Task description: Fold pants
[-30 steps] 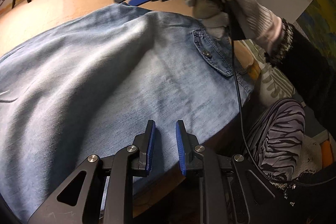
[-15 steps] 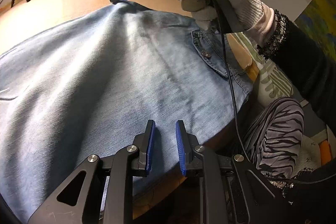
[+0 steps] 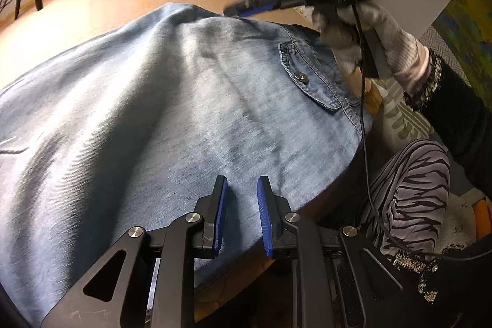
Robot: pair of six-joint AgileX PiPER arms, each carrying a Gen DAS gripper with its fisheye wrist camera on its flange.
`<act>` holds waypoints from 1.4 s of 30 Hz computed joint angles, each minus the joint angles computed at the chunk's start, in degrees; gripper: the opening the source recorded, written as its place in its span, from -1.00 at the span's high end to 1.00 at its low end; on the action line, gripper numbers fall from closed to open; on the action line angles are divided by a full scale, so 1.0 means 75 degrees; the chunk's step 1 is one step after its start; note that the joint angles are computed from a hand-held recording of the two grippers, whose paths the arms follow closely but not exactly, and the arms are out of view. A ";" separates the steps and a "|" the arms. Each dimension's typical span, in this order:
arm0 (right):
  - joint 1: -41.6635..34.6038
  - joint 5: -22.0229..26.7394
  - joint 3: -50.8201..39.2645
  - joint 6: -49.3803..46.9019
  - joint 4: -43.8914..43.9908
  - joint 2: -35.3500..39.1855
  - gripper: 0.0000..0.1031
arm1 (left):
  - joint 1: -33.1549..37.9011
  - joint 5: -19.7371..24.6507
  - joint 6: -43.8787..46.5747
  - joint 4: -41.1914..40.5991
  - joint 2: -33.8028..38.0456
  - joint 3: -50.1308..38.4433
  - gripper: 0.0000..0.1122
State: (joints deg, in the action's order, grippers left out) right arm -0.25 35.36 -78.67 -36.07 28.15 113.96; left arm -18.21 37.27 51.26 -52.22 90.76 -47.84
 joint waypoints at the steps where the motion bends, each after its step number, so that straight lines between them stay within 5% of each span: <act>1: 0.0166 -0.0224 0.0126 0.0404 -0.0643 -0.0034 0.28 | 0.0056 0.0030 -0.0110 0.0086 -0.0040 -0.0016 0.68; 8: 0.0447 -0.0980 0.0917 0.0967 -0.1218 -0.0751 0.28 | 0.1400 0.0324 0.0059 -0.0251 -0.1163 0.0275 0.67; 11: 0.0528 -0.1099 0.1246 0.0562 -0.0586 -0.1276 0.28 | 0.2457 0.0615 0.0293 -0.0425 -0.1781 0.0491 0.39; 21: 0.1792 -0.0969 0.1332 0.0692 0.0249 -0.2111 0.16 | 0.6967 0.2143 0.1191 -0.0628 -0.2203 0.0121 0.38; 32: 0.4579 -0.0859 -0.0353 0.1987 -0.0819 -0.1185 -0.04 | 1.1368 0.2442 0.2044 -0.0329 -0.0312 -0.1125 0.38; 42: 0.6524 0.0269 -0.4120 0.3307 -0.2182 0.1278 -0.06 | 1.2793 0.2521 0.1090 0.0028 0.2250 -0.3348 0.38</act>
